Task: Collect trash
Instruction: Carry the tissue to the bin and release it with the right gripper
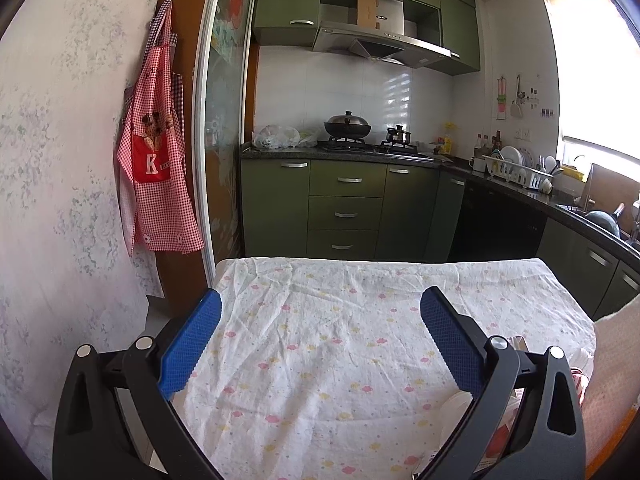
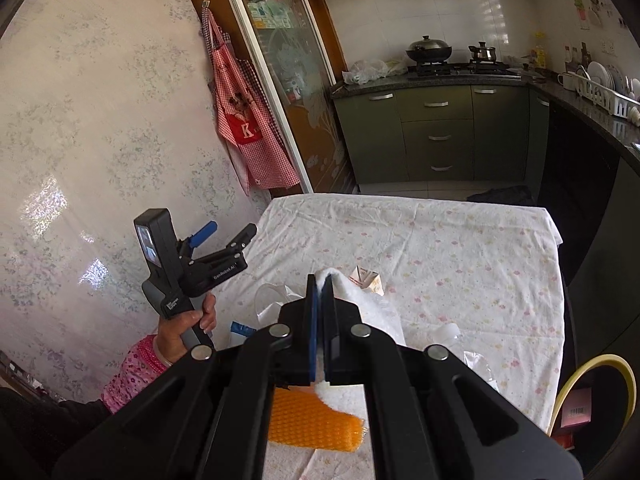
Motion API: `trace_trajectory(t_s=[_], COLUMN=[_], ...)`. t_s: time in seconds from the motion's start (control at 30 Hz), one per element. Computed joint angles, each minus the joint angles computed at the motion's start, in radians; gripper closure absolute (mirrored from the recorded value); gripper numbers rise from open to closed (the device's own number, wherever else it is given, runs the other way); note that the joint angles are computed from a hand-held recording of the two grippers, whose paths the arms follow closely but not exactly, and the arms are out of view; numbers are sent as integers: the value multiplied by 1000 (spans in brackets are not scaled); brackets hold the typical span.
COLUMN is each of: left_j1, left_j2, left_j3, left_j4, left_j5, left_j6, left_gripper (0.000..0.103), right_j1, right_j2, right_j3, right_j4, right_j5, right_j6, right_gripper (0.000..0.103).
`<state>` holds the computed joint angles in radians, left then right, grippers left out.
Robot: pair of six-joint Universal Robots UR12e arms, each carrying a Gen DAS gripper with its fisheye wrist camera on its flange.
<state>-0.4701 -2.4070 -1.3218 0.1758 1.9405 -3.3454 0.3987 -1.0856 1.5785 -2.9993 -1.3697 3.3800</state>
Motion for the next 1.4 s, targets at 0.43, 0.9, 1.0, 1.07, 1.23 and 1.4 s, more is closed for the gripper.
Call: trace_trajectory(t_s=[0.43, 0.9, 1.0, 1.07, 1.23, 1.4], left_j1=[-1, 3, 3, 2, 1, -1], left_j2=[-2, 7, 7, 5, 2, 2], left_j3=[2, -19, -19, -15, -12, -12], left_j4=[1, 54, 50, 44, 48, 57], left_j5=[1, 7, 10, 9, 11, 3], left_j6=[1, -19, -19, -15, -5, 2], left_gripper=[5, 5, 5, 5, 5, 5], right_j1=[-30, -140, -180, -201, -237, -218], right_j2=[-123, -295, -286, -271, -246, -252], right_j3=[75, 322, 355, 368, 396, 427], right_j4=[-99, 101, 143, 176, 225, 140], right_j5=[-197, -519, -494, -488, -440, -426], right_j6=[16, 248, 321, 367, 442, 428], right_gripper=[101, 101, 100, 98, 55, 52])
